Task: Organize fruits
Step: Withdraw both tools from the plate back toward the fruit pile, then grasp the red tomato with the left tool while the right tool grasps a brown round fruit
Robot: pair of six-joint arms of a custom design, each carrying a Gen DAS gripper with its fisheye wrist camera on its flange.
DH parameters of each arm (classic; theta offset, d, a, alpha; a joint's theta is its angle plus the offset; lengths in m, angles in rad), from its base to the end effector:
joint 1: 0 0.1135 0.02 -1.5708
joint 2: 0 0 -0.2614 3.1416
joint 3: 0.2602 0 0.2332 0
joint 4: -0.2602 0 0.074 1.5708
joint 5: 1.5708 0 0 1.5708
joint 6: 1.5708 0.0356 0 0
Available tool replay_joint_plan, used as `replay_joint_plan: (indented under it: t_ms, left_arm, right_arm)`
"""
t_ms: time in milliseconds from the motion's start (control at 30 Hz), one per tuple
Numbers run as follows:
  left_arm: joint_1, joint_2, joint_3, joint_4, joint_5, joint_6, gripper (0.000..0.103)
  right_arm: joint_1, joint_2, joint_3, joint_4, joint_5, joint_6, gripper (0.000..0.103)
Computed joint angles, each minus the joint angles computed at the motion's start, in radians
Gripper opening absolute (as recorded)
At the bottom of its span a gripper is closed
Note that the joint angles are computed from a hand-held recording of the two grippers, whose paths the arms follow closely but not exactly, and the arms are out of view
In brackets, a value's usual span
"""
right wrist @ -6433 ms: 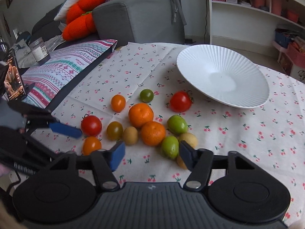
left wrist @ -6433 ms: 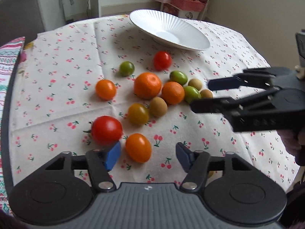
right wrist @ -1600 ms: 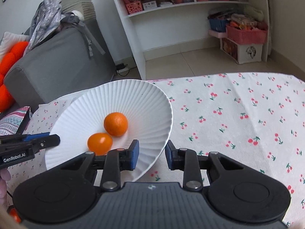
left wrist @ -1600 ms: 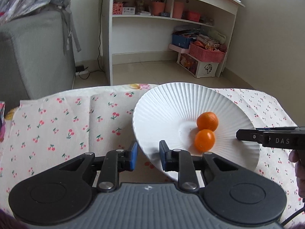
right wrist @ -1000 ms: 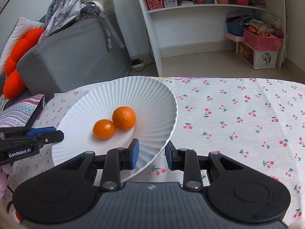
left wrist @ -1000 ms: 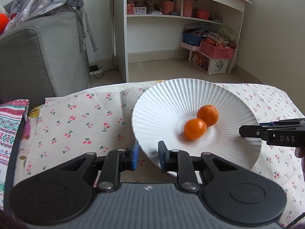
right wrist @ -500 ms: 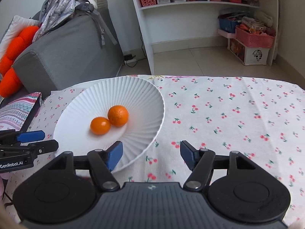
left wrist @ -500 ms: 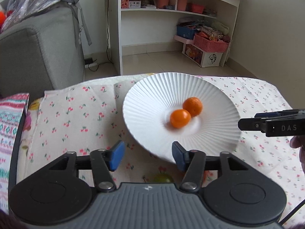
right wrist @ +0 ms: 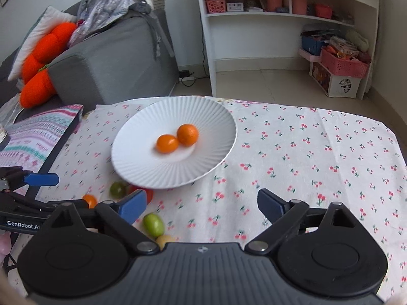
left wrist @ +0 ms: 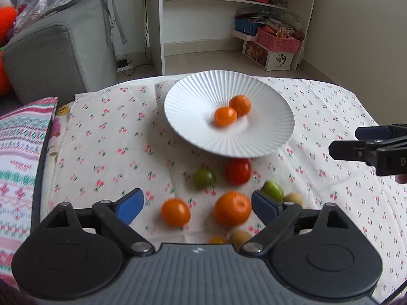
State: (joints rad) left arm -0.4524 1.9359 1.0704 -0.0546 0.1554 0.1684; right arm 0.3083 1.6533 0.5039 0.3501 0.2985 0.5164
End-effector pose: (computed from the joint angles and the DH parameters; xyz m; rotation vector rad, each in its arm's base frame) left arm 0.3315 -0.1672 0.1381 0.8266 2.3617 -0.3122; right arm 0.2545 0.0701 0.1155 0.3822 2.2947 0.0580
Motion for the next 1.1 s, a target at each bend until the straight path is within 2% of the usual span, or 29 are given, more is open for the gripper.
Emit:
replay_joint_plan:
  t_ms: [233, 333, 633, 800, 1000, 1100]
  left_arm:
    - [0.015, -0.101, -0.126, 0.013, -0.013, 0.006, 0.095]
    - [0.027, -0.127, -0.185, 0.045, -0.006, 0.009, 0.095]
    - [0.072, -0.121, -0.329, 0.202, 0.026, 0.057, 0.095]
    - [0.124, -0.089, -0.424, 0.369, 0.092, 0.126, 0.095]
    - [0.157, -0.044, -0.473, 0.449, 0.142, 0.194, 0.095]
    - [0.161, -0.018, -0.498, 0.516, 0.145, 0.191, 0.095]
  right_arm:
    - [0.094, -0.034, -0.040, -0.033, 0.032, 0.074, 0.099]
    - [0.137, -0.020, -0.056, -0.013, 0.039, 0.102, 0.101]
    - [0.293, 0.078, -0.094, 0.097, 0.087, 0.140, 0.101]
    - [0.396, 0.163, -0.105, 0.182, 0.160, 0.148, 0.102]
    - [0.491, 0.261, -0.110, 0.282, 0.212, 0.149, 0.102]
    - [0.519, 0.306, -0.110, 0.334, 0.219, 0.157, 0.102]
